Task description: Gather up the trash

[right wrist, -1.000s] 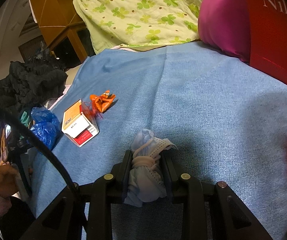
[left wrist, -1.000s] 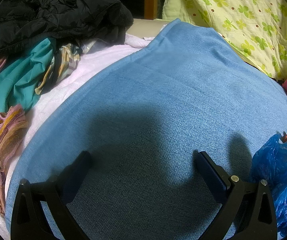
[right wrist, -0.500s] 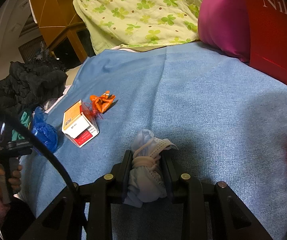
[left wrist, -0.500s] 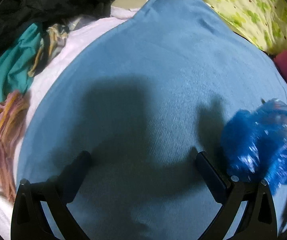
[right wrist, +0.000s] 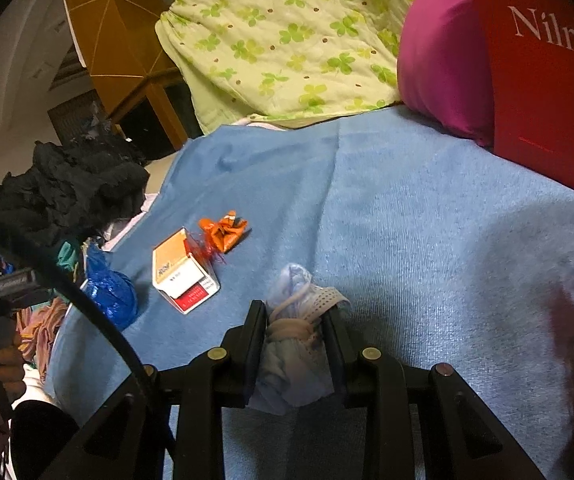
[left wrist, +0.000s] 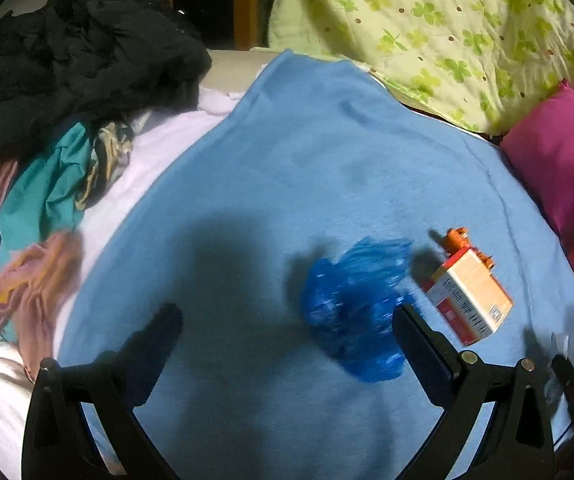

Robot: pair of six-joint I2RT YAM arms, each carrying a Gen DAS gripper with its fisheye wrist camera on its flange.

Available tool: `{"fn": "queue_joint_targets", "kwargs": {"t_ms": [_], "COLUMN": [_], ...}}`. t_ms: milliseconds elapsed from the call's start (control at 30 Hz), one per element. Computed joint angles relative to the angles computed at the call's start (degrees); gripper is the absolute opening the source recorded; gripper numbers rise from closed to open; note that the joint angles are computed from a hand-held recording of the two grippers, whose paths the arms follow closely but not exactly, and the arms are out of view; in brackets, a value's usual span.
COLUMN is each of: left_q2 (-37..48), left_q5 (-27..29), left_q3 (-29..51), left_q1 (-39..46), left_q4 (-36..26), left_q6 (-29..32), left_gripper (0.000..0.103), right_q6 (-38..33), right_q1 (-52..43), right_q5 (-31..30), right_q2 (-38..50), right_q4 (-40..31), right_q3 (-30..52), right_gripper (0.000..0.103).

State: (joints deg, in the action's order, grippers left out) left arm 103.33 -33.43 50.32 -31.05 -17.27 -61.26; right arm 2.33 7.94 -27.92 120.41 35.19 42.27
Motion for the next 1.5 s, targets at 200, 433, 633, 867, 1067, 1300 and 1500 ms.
{"fn": "queue_joint_targets", "kwargs": {"t_ms": [200, 433, 633, 867, 1067, 1300, 1500], "left_q2": [6.99, 9.9, 9.03, 2.05, -6.29, -7.54, 2.52], "left_q5": [3.06, 7.32, 11.33, 7.33, -0.09, -5.51, -1.01], "left_q3": [5.79, 3.55, -1.13, -4.09, -1.45, 10.68, 31.17], "left_q1": [0.6, 2.6, 4.11, 0.53, -6.86, -17.1, -23.18], "left_q4": [0.81, 8.78, 16.72, 15.78, 7.47, 0.15, -0.97], "left_q6": [-0.56, 0.26, 1.86, 5.43, 8.62, 16.72, 29.04], "left_gripper": [0.103, 0.102, 0.068, 0.057, 0.057, 0.058, 0.058], "right_q6": [0.74, 0.22, -0.57, -0.64, 1.31, -0.67, -7.81], "right_q1": [-0.54, 0.11, 0.77, -0.23, -2.48, -12.22, -33.73], "right_q5": [-1.04, -0.74, -0.33, -6.8, -13.69, -20.5, -32.17], "right_q2": [0.17, 0.92, 0.66, -5.01, -15.88, -38.83, -50.41], "right_q4": [-0.65, -1.87, -1.84, -1.89, -5.14, -16.96, -33.16], "right_q3": [0.72, 1.57, 1.0, -3.63, -8.51, -13.53, -9.5], "right_gripper": [0.032, 0.032, 0.032, 0.032, 0.031, 0.031, 0.031]}}
